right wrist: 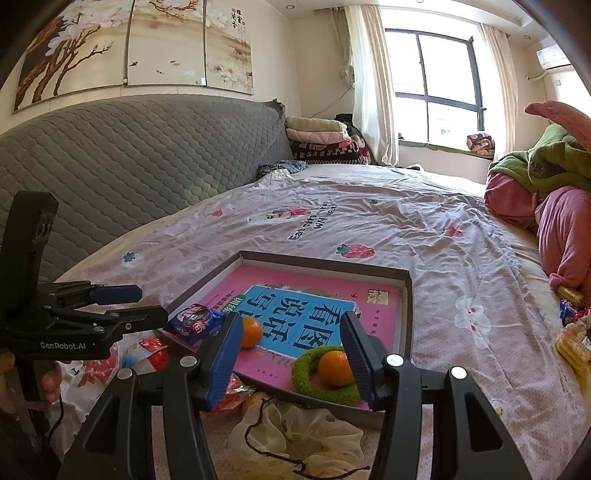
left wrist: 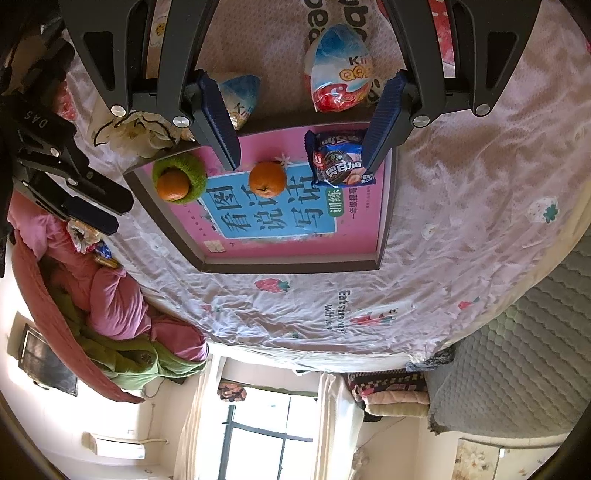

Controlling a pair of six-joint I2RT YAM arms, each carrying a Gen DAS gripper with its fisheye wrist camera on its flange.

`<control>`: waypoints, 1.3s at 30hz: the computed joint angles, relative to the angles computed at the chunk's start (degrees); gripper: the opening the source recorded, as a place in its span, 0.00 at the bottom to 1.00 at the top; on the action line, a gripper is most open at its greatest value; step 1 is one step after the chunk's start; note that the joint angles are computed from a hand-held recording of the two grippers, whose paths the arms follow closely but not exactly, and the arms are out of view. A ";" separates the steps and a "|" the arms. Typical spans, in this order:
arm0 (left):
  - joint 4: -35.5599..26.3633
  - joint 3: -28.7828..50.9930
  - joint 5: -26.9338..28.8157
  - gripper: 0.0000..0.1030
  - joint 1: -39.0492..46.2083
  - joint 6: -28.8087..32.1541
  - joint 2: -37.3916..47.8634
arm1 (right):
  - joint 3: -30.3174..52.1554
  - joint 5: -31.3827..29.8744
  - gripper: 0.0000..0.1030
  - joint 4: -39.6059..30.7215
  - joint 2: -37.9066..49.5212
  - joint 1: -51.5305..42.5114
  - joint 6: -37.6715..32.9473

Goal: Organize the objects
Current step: 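Withdraw both tools from the tray toward the bagged ball and cream cloth, then grasp the bagged red-white ball with the left tool while the right tool grasps the cream cloth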

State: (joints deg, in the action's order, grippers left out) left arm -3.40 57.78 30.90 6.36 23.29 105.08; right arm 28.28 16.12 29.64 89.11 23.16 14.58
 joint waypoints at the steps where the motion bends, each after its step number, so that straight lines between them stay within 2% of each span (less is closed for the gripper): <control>1: 0.33 -0.29 0.03 0.68 0.10 0.05 -0.05 | -0.17 0.16 0.53 0.11 -0.18 0.05 -0.01; 7: 1.09 -2.22 0.95 0.68 -0.11 1.29 -1.05 | -1.37 0.69 0.53 -0.25 -1.70 0.42 0.69; 22: 5.15 -9.22 1.42 0.68 -0.79 2.36 -4.00 | -3.29 7.76 0.53 -1.48 -2.33 5.55 3.73; 30: 10.65 -13.45 -0.29 0.68 -1.06 0.78 -5.63 | -4.29 10.13 0.53 -1.60 -1.57 7.13 5.42; 39: 9.90 -13.85 -0.05 0.68 -0.49 0.77 -5.54 | -7.59 11.70 0.53 -2.04 -4.43 8.69 9.21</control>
State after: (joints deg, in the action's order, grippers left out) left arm 6.50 43.93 30.85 5.87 24.07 99.54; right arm 20.69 27.82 27.59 84.68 31.85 23.79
